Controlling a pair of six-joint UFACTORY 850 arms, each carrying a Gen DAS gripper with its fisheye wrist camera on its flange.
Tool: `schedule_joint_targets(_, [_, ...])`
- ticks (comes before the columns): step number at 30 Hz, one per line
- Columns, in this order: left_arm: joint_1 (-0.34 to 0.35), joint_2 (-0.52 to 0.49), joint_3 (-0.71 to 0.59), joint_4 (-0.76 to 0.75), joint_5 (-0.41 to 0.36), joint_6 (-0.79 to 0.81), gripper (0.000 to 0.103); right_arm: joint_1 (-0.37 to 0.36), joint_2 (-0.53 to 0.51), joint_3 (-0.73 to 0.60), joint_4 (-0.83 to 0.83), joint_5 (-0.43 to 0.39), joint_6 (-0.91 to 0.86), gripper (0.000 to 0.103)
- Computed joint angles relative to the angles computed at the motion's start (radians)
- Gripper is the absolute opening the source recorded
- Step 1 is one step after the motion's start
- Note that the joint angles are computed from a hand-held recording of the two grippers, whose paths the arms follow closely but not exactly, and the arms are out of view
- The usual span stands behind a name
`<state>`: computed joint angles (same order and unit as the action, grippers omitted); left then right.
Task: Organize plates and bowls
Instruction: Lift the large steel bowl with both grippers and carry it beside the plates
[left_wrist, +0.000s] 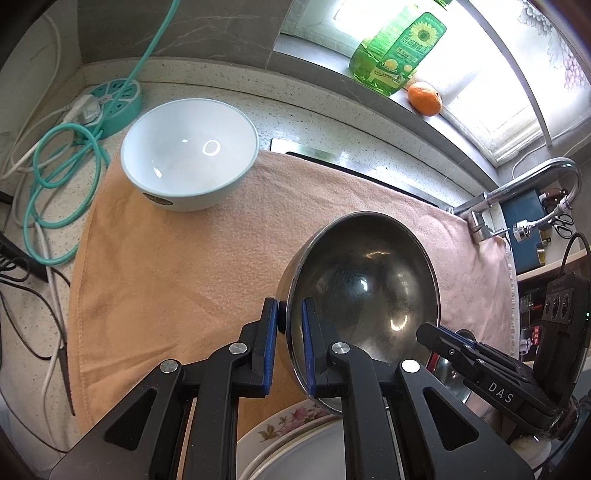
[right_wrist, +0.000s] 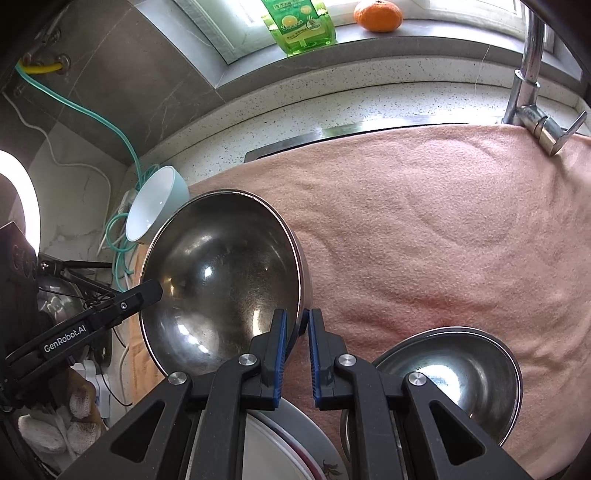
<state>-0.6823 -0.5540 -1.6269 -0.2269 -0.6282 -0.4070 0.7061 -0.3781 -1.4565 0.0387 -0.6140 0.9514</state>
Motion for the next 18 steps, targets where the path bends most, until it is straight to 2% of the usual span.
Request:
schedule_joint_targets(12, [0.004, -0.008, -0.007, -0.017, -0.008, 0.015, 0.01, -0.001, -0.008, -0.013, 0.005, -0.002, -0.025, 0.012])
schedule_joint_targets(18, [0.007, 0.006, 0.002, 0.001, 0.005, -0.001, 0.013, 0.003, 0.0, -0.015, -0.029, -0.001, -0.009, 0.013])
